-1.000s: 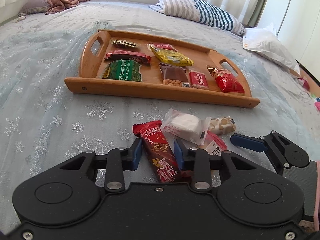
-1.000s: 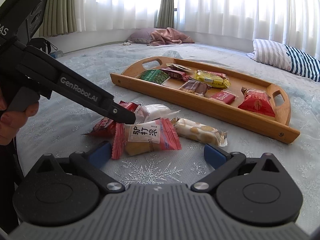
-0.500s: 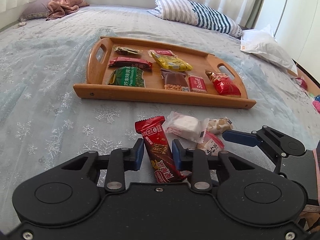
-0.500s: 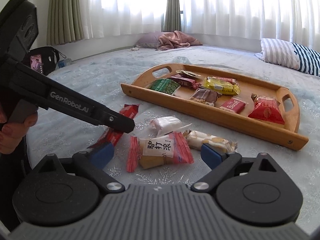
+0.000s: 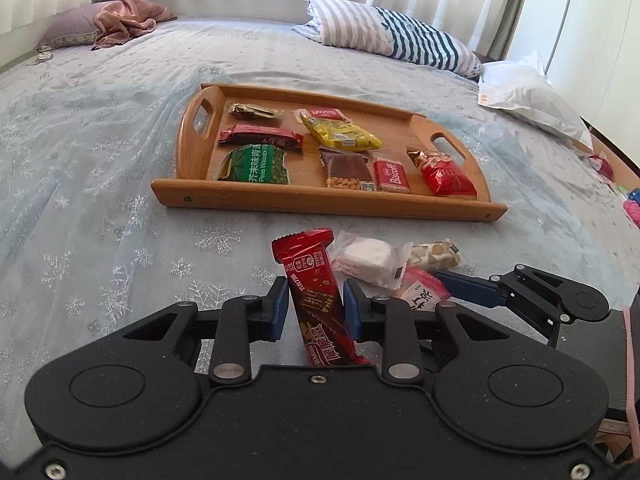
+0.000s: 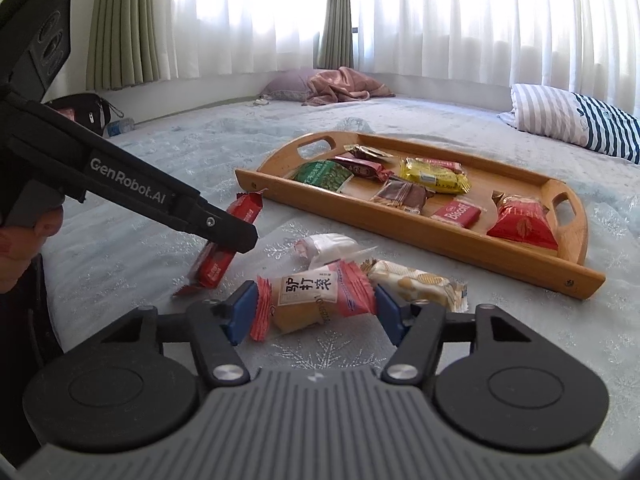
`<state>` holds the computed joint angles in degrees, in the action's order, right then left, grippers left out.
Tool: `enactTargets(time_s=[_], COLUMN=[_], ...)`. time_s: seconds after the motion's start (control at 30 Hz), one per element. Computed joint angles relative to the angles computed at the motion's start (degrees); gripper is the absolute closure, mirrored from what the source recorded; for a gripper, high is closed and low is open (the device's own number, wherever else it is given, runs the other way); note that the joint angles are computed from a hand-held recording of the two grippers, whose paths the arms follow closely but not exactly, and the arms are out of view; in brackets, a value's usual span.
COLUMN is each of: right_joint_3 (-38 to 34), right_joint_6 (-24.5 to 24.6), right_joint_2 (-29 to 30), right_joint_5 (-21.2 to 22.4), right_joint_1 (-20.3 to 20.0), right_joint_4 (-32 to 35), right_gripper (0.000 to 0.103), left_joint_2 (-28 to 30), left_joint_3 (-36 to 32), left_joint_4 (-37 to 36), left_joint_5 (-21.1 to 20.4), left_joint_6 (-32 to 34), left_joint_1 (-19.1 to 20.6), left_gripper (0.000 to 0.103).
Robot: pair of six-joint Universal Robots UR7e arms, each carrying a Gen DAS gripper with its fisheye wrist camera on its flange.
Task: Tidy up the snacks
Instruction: 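Lift the brown-red bar with the left tool while the right tool grasps the pink-red pack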
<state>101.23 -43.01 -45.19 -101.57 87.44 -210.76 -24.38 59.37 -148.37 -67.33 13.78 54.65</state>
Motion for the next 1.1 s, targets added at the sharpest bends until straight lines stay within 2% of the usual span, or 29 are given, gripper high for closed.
enactTargets(time_s=[0.17,0.2,0.23,0.37,0.4,0.43,0.5,0.57,0.63,0.7,0.93,0.97,1.0,1.1], right_joint_3=[0.75,0.63,0.33,-0.05,-0.14,0.02,0.54,1.11,1.41,1.23,-0.68,-0.84,-0.84,-0.42], right_joint_6=[1.50,1.62,1.86,4.71,4.84,4.87,4.62,4.44,4.34,3.84,0.22,-0.04,-0.21,-0.94], right_joint_2=[-0.36,-0.10,0.26,-0.38,-0.51,-1.08,-1.56,-2.06,-2.05,-1.53,0.85,1.13,1.26,1.64], right_joint_5=[0.68,0.12,-1.02,-1.42,-1.86,-1.66,-1.05,-0.39,-0.26,-0.78,-4.21,-4.66,-4.92,-4.61], right_joint_1=[0.08,0.23,0.48,0.26,0.28,0.16,-0.11,-0.32,-0.28,-0.08,1.27,1.43,1.53,1.60], right_joint_4=[-2.15,-3.33,-4.71,-5.55,-5.39,-3.94,-3.15,-1.38,-0.11,0.26,0.20,0.14,0.22,-1.67], right_gripper=[0.042,0.058,0.064,0.068,0.063,0.064,0.039,0.030,0.026,0.017,0.019,0.029,0.034,0.039], left_joint_2=[0.83,0.99,1.30,2.09,2.18,2.26,2.41,2.55,2.59,2.53,2.32,2.30,2.30,2.61], left_joint_3=[-2.34,-2.76,-3.46,-5.62,-5.83,-6.06,-6.47,-6.75,-6.58,-6.44,-5.86,-5.74,-5.76,-5.93], left_joint_4=[0.56,0.50,0.60,1.33,1.26,1.22,1.62,2.14,2.20,2.57,3.56,3.78,4.32,6.19], left_joint_5=[-0.40,-0.45,-0.66,-1.73,-1.80,-1.92,-2.12,-2.05,-1.79,-1.79,-1.88,-1.80,-1.83,-1.80], left_joint_6=[1.87,2.21,2.49,2.79,2.90,3.02,2.87,2.56,2.67,2.43,1.75,1.71,1.61,1.13], left_joint_1=[-0.36,-0.42,-0.48,-0.59,-0.63,-0.66,-0.65,-0.58,-0.52,-0.45,-0.09,-0.06,0.01,0.22], left_gripper=[0.076,0.076,0.076,0.077,0.077,0.078,0.080,0.080,0.080,0.080,0.081,0.080,0.080,0.079])
